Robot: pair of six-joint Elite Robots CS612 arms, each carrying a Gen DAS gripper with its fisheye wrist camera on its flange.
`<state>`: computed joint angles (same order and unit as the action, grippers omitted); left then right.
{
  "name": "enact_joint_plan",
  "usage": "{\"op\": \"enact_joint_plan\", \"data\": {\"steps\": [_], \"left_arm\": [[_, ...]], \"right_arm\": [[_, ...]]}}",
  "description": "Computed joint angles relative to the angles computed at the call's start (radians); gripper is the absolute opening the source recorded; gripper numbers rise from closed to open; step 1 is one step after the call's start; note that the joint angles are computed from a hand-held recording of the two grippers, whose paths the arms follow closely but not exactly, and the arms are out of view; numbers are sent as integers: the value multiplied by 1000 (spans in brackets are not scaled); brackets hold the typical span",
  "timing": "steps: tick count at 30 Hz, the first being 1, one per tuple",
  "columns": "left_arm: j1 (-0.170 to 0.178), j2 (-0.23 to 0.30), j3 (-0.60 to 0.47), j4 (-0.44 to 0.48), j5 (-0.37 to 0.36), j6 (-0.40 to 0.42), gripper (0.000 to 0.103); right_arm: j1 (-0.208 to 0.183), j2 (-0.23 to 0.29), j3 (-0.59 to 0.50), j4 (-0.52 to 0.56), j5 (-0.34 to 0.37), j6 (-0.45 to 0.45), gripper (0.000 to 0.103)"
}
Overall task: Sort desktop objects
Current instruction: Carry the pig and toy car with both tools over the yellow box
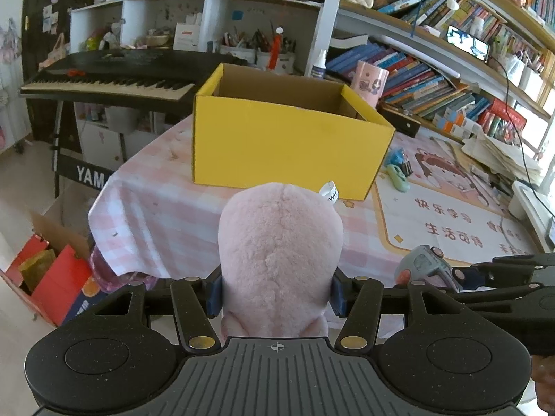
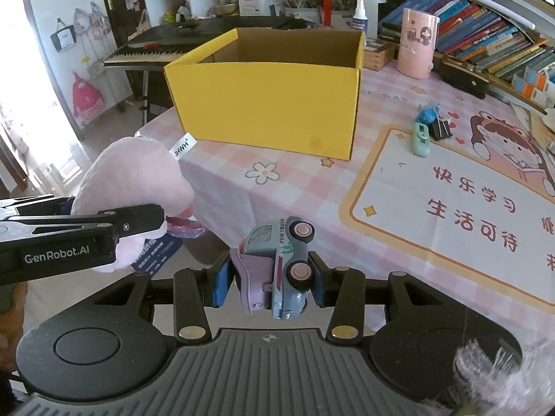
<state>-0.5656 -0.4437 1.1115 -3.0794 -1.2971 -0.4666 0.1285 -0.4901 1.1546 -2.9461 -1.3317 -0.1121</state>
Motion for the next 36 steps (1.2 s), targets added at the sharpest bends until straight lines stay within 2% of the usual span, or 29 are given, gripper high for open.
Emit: {"op": "enact_joint_plan", "data": {"steps": [12,21,28,36], "left_arm": [[3,4,-17,-37,47,9,55],[12,42,-109,-89,81,40,55],[20,104,-253,-77,127,63,55],[29,189,-441,-12,151,84,55]], "right_arm": [[7,23,-66,29,15,-17,42],[1,52,-150,-13,26,25,42],[-11,116,-307,-22,50,45,42],[-20,223,-544,62,84,11,42]]}}
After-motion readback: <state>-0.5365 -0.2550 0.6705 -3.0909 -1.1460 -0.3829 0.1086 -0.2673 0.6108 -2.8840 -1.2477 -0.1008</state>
